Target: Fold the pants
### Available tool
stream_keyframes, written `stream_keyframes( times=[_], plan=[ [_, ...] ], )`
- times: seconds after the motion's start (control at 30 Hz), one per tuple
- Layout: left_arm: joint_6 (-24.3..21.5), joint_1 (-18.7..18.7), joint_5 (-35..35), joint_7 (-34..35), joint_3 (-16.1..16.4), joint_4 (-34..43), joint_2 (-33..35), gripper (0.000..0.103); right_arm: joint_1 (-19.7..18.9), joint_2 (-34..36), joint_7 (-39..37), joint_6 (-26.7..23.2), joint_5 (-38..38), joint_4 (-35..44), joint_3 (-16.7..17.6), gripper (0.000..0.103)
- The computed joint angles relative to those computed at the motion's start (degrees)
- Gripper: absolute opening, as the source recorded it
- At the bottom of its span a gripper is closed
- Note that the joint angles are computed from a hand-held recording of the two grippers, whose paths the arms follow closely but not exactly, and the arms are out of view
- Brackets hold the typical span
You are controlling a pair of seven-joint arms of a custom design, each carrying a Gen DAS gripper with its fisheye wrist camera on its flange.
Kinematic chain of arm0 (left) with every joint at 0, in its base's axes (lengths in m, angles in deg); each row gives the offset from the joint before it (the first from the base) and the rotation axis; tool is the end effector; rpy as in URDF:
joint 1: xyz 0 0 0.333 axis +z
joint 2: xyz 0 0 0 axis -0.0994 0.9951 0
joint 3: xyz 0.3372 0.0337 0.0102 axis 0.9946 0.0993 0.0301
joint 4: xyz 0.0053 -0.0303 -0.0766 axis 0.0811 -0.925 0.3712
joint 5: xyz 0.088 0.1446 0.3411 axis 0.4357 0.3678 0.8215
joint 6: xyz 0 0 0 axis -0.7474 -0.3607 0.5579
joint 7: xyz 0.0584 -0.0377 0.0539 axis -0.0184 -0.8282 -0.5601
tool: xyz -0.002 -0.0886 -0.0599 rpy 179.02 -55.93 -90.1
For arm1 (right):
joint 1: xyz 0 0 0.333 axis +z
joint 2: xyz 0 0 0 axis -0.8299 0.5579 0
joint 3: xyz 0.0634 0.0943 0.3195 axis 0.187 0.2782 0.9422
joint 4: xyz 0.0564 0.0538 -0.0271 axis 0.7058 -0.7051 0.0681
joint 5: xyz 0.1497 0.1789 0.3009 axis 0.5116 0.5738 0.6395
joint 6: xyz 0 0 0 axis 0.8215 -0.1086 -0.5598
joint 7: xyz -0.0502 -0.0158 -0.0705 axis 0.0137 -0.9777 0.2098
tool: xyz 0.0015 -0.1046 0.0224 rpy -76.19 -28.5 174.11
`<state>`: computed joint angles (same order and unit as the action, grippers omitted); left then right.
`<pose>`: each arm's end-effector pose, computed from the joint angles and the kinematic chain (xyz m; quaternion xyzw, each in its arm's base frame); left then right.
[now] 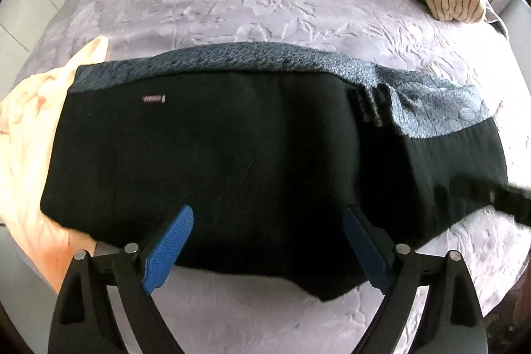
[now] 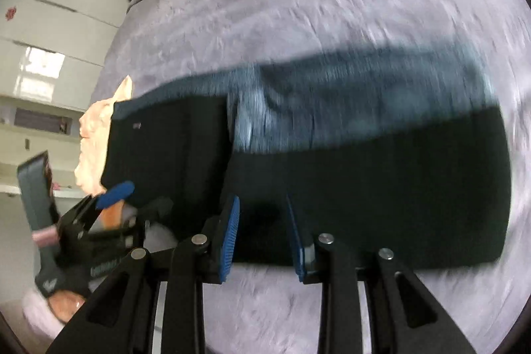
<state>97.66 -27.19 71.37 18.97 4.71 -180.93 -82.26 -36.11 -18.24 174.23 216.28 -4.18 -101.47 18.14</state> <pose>0.4494 -0.3521 0.4196 -0.6005 0.7925 -0.0826 0.0673 0.4797 0.2171 0.3910 -0.5999 0.7483 0.1376 0.2475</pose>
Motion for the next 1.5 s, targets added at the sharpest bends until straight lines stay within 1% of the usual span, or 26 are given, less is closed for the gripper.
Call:
stream_keyframes(
  times=[0.1, 0.17, 0.2, 0.23, 0.3, 0.33, 0.37, 0.4, 0.43, 0.47, 0.5, 0.53, 0.57, 0.6, 0.67, 0.7, 0.73, 0.9, 0.97, 1.0, 1.03, 1.07, 1.2, 1.33, 1.43, 1.5],
  plan=[
    [-0.69, 0.26, -1.39, 0.24, 0.03, -1.44, -1.49, 0.092, 0.77, -1.08, 2.18, 2.42, 2.44, -3.07, 0.52, 0.032],
    [-1.99, 0.14, -1.16, -0.07, 0.02, -1.05, -1.37, 0.092, 1.06, 1.11, 1.4, 2.78, 5.84, -1.97, 0.7, 0.032],
    [-2.76, 0.04, -1.19, -0.19, -0.04, -0.96, -1.52, 0.092, 1.14, 2.27, 1.99, 1.86, 4.56, -0.83, 0.76, 0.032],
    [-3.21, -0.05, -1.24, -0.2, -0.11, -0.77, -1.53, 0.092, 1.25, 3.0, 3.71, 0.52, 0.94, 0.29, 0.66, 0.032],
    [-3.82, -0.27, -1.5, 0.02, -0.3, -0.78, -2.18, 0.092, 1.16, 2.56, 3.24, -0.7, -0.92, 1.05, 0.86, 0.032],
    [-4.06, -0.42, -1.56, 0.06, -0.4, -0.75, -2.38, 0.092, 1.04, 1.95, 2.9, -1.8, -1.34, 1.14, 0.86, 0.035],
    [-4.76, -0.6, -1.75, 0.32, -0.53, -0.45, -2.45, 0.092, 1.01, 1.35, 3.22, -2.63, -2.04, 1.02, 0.8, 0.043],
    [-5.29, -0.78, -1.88, 0.4, -0.63, -0.2, -2.44, 0.092, 1.01, 0.41, 4.15, -3.47, -3.23, 0.57, 0.68, 0.048],
    [-5.69, -0.92, -2.16, 0.54, -0.71, -0.01, -2.54, 0.092, 1.05, -0.51, 5.23, -3.99, -4.55, 0.0, 0.59, 0.055],
    [-5.97, -1.08, -2.4, 0.48, -0.8, 0.09, -2.76, 0.092, 1.09, -1.47, 6.37, -4.5, -6.09, -0.58, 0.5, 0.056],
    [-6.19, -1.21, -2.49, 0.42, -0.84, 0.08, -2.99, 0.096, 1.11, -2.43, 7.36, -5.06, -7.48, -1.14, 0.42, 0.057],
    [-6.74, -1.45, -2.42, 0.11, -0.96, 0.27, -3.17, 0.102, 1.09, -3.21, 7.91, -5.66, -8.27, -1.6, 0.31, 0.057],
    [-6.86, -1.61, -2.09, -0.32, -0.98, 0.33, -3.31, 0.103, 1.04, -4.21, 8.35, -6.4, -8.84, -2.26, 0.16, 0.06],
    [-7.05, -1.79, -2.1, -0.48, -1.07, 0.46, -3.39, 0.103, 0.95, -5.17, 9.06, -7.28, -9.68, -2.88, 0.02, 0.062],
    [-7.11, -2.08, -2.82, -0.04, -1.24, 0.48, -3.66, 0.103, 0.79, -6.84, 10.55, -8.79, -11.39, -4.01, -0.15, 0.072],
    [-7.11, -2.21, -3.28, 0.16, -1.31, 0.44, -3.79, 0.103, 0.8, -7.39, 11.22, -9.05, -12.06, -4.4, -0.12, 0.074],
    [-7.2, -2.31, -3.91, 0.44, -1.37, 0.48, -3.86, 0.103, 0.78, -7.95, 11.87, -9.26, -12.8, -4.8, -0.09, 0.079],
    [-7.98, -2.87, -4.27, -0.74, -1.51, 0.55, -4.34, 0.103, 0.5, -10.11, 14.62, -10.64, -17.67, -5.84, 0.13, 0.086],
    [-7.83, -2.92, -4.51, -1.15, -1.46, 0.25, -4.74, 0.103, 0.42, -10.34, 15.53, -10.94, -20.83, -5.55, 0.55, 0.088],
    [-7.75, -2.92, -4.59, -1.25, -1.42, 0.06, -4.96, 0.103, 0.37, -10.15, 16.08, -11.37, -23.13, -4.97, 0.88, 0.092],
    [-7.65, -2.86, -4.72, -1.3, -1.33, -0.29, -5.34, 0.103, 0.43, -9.91, 16.4, -11.75, -24.93, -4.38, 1.12, 0.103],
    [-7.62, -2.78, -4.93, -1.13, -1.23, -0.61, -5.68, 0.103, 0.63, -9.65, 16.39, -11.67, -25.73, -3.91, 1.25, 0.103],
    [-7.29, -1.92, -6.89, -0.26, -0.4, -2.74, -7.29, 0.103, 1.63, -7.68, 15.27, -12.41, -24.34, -1.49, 1.08, 0.103],
    [-6.95, -0.61, -9.39, 1.11, 0.75, -5.39, -8.99, 0.103, 2.52, -5.1, 15.52, -14.92, -24.53, 1.61, 1.47, 0.103],
    [-5.51, 0.56, -12.69, 3.52, 1.98, -8.45, -11.12, 0.103, 3.16, -3.21, 16.0, -16.48, -25.04, 3.87, 1.76, 0.103],
    [-5.71, 1.47, -11.75, 2.9, 2.43, -10.01, -12.15, 0.103, 3.54, -2.01, 16.59, -17.33, -25.88, 5.32, 1.91, 0.103]
  ],
)
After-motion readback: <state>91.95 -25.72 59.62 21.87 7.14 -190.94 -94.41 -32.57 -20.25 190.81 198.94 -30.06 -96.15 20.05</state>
